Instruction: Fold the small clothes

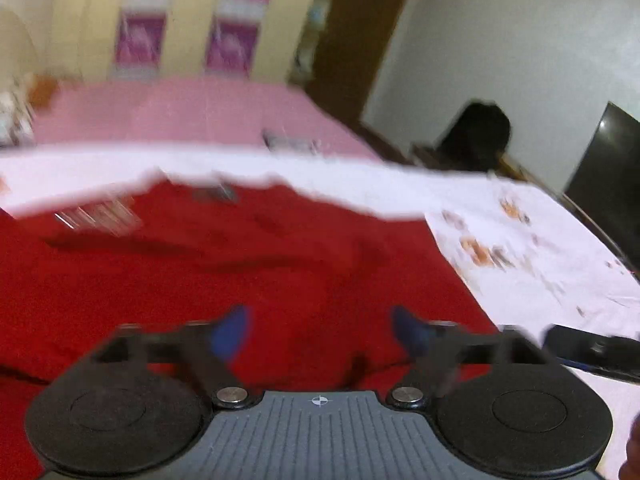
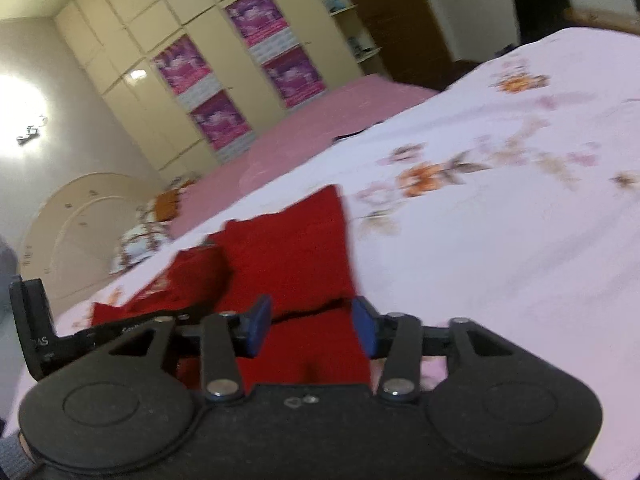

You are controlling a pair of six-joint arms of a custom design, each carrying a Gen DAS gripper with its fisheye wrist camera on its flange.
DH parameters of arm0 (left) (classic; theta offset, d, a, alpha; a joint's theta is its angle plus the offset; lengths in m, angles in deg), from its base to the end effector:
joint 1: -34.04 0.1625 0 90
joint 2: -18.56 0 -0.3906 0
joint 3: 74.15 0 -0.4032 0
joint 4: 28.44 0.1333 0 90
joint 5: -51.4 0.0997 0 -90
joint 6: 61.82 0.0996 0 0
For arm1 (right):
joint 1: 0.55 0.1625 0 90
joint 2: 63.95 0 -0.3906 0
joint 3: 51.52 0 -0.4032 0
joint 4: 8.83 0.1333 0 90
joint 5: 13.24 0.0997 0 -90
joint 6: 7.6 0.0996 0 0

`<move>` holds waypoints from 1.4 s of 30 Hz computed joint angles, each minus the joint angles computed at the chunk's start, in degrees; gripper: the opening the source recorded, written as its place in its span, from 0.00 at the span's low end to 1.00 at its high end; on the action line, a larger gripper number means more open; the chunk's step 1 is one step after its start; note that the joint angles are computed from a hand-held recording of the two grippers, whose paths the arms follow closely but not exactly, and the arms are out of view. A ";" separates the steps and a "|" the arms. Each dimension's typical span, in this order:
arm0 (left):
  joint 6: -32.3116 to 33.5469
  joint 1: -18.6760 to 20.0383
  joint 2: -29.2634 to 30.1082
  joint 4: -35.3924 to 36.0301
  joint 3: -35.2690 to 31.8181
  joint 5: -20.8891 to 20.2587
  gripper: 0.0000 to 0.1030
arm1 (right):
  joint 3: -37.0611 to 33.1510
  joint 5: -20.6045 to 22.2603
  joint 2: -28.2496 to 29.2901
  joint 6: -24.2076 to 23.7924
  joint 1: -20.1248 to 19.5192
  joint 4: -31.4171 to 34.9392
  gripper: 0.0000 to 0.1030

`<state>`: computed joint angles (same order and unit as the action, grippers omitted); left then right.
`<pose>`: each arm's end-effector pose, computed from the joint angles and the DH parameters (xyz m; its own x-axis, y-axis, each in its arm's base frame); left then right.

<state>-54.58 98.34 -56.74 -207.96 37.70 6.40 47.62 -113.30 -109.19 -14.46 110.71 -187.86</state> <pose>-0.0503 -0.5743 0.3374 -0.8420 -0.1320 -0.5231 0.3702 0.5638 -0.7383 0.3439 -0.5643 0.0912 -0.9118 -0.3525 0.2106 -0.4084 0.7253 -0.5543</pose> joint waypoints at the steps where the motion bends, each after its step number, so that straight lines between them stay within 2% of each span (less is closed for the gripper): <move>1: 2.04 -0.50 -2.51 -1.00 2.02 2.00 0.81 | -1.09 1.40 0.88 0.77 0.05 1.00 0.51; 3: 3.15 -0.70 -7.00 -1.87 4.63 5.21 0.80 | -3.73 5.77 3.08 3.22 -0.24 3.29 0.50; 5: 6.38 -1.52 -10.55 -5.33 7.57 12.40 0.80 | -7.12 8.44 5.91 5.47 -0.21 5.43 0.50; 6: 8.21 -1.79 -11.95 -7.27 8.94 16.04 0.78 | -8.91 9.03 7.37 6.31 -0.06 6.68 0.49; 7: 7.84 -1.44 -14.13 -6.82 10.16 18.81 0.68 | -10.70 8.69 8.75 7.21 0.29 8.35 0.48; 8: 5.44 -0.96 -16.42 -3.96 11.08 20.12 0.63 | -12.32 8.14 10.00 8.15 0.58 9.94 0.47; 9: 2.52 -0.19 -18.48 -0.62 11.78 20.94 0.63 | -13.25 8.32 10.88 9.13 0.62 10.62 0.46; 11: 1.69 0.58 -20.86 0.81 13.16 22.68 0.63 | -14.19 7.98 11.91 11.08 0.82 11.45 0.43; 14: -2.07 1.71 -23.60 4.09 15.68 23.03 0.63 | -14.14 9.54 12.53 14.45 0.22 11.70 0.43; 16: -0.99 3.28 -21.58 2.66 14.64 20.81 0.63 | -14.48 10.18 13.17 15.85 0.04 12.11 0.41; 18: -0.66 3.95 -20.86 2.16 14.35 20.02 0.63 | -15.31 8.91 14.13 15.42 0.43 11.38 0.35; 20: 1.76 5.30 -20.04 -0.34 13.78 18.56 0.63 | -16.31 5.03 15.03 15.75 1.21 10.55 0.18; 21: 2.70 5.62 -19.82 -1.34 13.59 18.10 0.63 | -16.73 3.29 15.31 16.17 1.48 10.30 0.14; 24: 5.50 7.06 -18.36 -4.08 12.49 16.98 0.63 | -17.20 1.77 15.80 14.84 1.69 9.45 0.09; 26: 4.89 8.00 -18.21 -2.44 11.68 15.65 0.45 | -16.98 1.35 15.78 12.42 1.82 8.71 0.05; 28: 4.34 8.38 -18.03 -1.28 11.28 14.79 0.41 | -16.16 0.81 15.26 9.82 2.01 6.69 0.05; 32: 5.18 8.00 -17.63 -0.26 11.22 13.69 0.10 | -12.86 -0.68 12.68 6.51 1.91 -1.44 0.05; 35: 7.76 7.23 -16.08 -3.34 11.19 15.29 0.05 | -13.17 -1.25 11.46 5.19 1.02 2.29 0.05; 39: 9.64 5.92 -16.24 -6.81 11.95 15.84 0.05 | -12.47 -1.09 10.67 5.09 0.46 1.68 0.05; 42: 9.22 5.56 -16.53 -4.39 12.08 16.55 0.05 | -11.58 -0.31 9.95 2.21 0.75 -0.02 0.05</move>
<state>-45.36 103.90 -73.27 -212.36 49.78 22.94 36.04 -113.61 -99.23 -12.25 111.46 -187.88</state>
